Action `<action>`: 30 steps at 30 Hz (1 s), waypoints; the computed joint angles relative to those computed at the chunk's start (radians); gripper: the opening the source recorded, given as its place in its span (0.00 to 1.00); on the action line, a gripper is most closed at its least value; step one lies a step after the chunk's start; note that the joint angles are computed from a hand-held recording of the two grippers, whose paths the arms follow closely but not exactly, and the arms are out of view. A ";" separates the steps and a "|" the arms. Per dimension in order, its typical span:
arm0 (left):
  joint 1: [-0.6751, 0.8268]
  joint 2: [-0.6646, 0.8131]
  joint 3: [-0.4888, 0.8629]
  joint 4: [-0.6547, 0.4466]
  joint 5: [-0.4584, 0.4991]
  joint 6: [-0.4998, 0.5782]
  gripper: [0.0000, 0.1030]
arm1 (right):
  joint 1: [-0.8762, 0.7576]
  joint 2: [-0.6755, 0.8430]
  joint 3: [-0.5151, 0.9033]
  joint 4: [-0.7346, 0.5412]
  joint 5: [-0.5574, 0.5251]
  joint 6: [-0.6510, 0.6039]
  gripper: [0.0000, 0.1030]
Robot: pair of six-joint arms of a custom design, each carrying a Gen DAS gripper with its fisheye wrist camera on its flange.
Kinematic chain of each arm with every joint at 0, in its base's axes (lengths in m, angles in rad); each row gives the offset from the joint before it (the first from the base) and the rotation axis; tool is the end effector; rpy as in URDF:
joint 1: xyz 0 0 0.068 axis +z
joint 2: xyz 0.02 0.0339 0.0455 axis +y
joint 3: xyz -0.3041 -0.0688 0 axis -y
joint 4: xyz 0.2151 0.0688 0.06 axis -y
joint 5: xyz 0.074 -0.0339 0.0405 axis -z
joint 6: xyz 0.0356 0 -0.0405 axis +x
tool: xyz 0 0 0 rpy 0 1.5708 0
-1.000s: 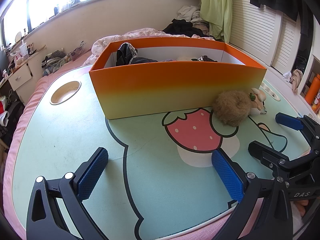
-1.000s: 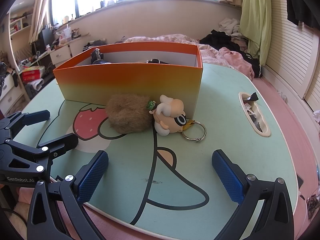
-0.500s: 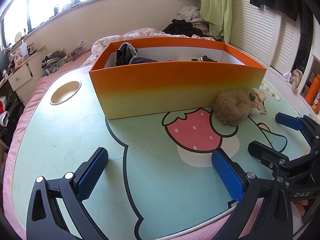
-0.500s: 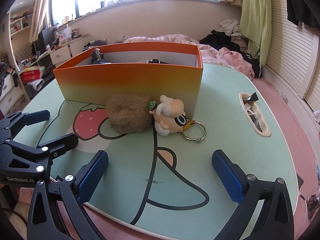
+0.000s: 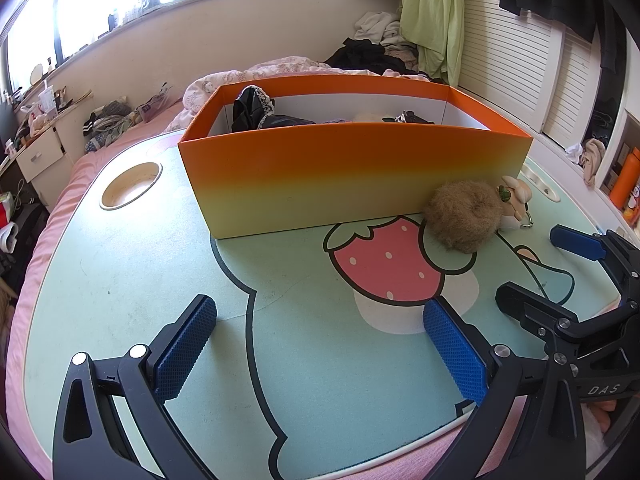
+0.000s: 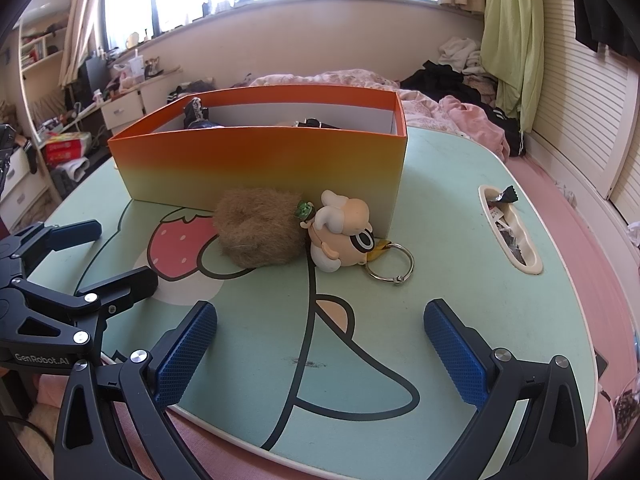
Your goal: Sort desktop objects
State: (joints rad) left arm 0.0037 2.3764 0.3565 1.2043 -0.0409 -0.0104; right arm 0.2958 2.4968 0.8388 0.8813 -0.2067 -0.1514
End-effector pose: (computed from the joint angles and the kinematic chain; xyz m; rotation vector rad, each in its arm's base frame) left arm 0.2751 0.0025 0.0245 -0.0362 2.3857 0.0456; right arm 0.3630 0.1183 0.0005 -0.6197 2.2649 0.3136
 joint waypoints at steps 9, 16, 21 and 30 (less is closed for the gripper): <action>0.000 0.002 -0.001 0.002 0.001 0.000 1.00 | 0.014 -0.005 0.007 -0.010 0.009 0.007 1.00; 0.002 0.005 -0.002 0.008 0.002 0.002 1.00 | 0.013 -0.007 0.009 -0.011 0.000 0.012 1.00; 0.005 -0.010 -0.001 -0.008 0.006 0.003 1.00 | -0.055 -0.020 0.024 -0.010 -0.156 0.094 0.90; 0.006 -0.008 -0.003 -0.003 0.007 0.004 1.00 | -0.065 -0.030 0.191 -0.160 -0.182 0.281 0.73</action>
